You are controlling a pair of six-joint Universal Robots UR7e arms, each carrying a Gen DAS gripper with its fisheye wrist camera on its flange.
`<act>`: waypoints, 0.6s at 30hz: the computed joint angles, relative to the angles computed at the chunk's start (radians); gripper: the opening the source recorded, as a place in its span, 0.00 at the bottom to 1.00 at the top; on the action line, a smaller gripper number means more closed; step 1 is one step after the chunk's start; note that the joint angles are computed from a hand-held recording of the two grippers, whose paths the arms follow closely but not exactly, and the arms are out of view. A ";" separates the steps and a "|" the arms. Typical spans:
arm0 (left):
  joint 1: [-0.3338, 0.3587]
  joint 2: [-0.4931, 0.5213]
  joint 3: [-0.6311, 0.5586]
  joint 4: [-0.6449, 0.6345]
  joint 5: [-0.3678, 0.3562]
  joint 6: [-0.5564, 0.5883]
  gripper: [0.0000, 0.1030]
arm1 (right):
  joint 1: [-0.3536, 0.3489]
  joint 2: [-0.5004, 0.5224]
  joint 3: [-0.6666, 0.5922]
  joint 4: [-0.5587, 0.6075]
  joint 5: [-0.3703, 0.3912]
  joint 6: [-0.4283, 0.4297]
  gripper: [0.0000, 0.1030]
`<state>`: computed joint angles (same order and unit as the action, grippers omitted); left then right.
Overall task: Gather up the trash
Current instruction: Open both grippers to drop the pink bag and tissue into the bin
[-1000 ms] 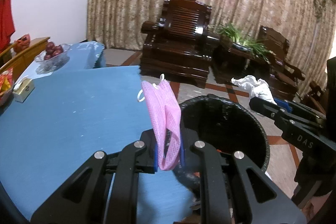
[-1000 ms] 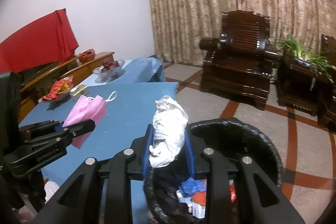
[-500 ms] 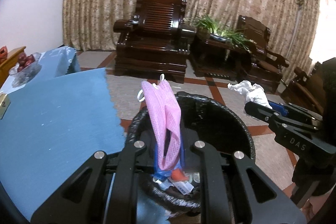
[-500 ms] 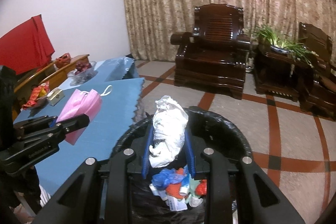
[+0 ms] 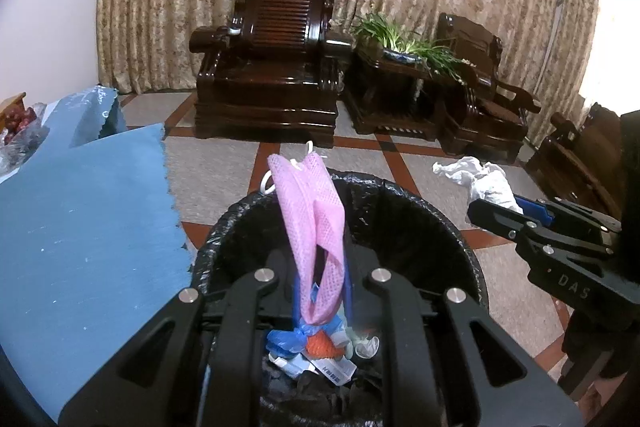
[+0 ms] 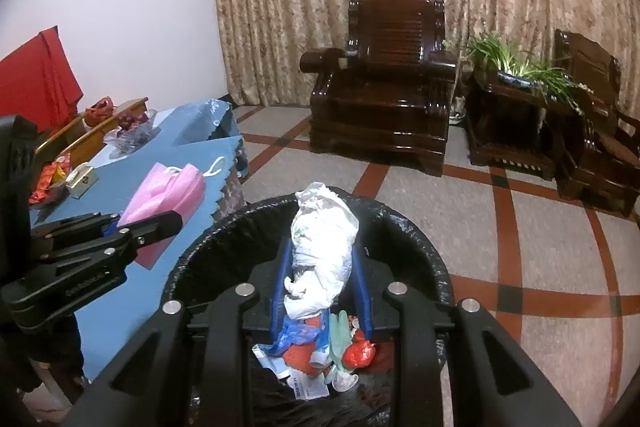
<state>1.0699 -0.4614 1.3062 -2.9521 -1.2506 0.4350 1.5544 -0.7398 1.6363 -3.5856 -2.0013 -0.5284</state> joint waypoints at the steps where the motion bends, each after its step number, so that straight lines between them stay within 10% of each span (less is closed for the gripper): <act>1: 0.000 0.008 -0.009 0.004 -0.001 0.000 0.15 | -0.004 0.002 -0.004 0.003 0.000 0.000 0.27; 10: 0.013 0.039 -0.070 0.062 -0.027 -0.003 0.28 | -0.035 0.020 -0.031 0.041 0.005 0.013 0.35; 18: 0.016 0.029 -0.066 0.049 -0.031 -0.002 0.69 | -0.034 0.020 -0.020 0.018 -0.013 0.021 0.77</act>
<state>1.0856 -0.4328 1.2399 -2.9030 -1.2812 0.4326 1.5205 -0.7201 1.6166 -3.5678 -2.0147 -0.5076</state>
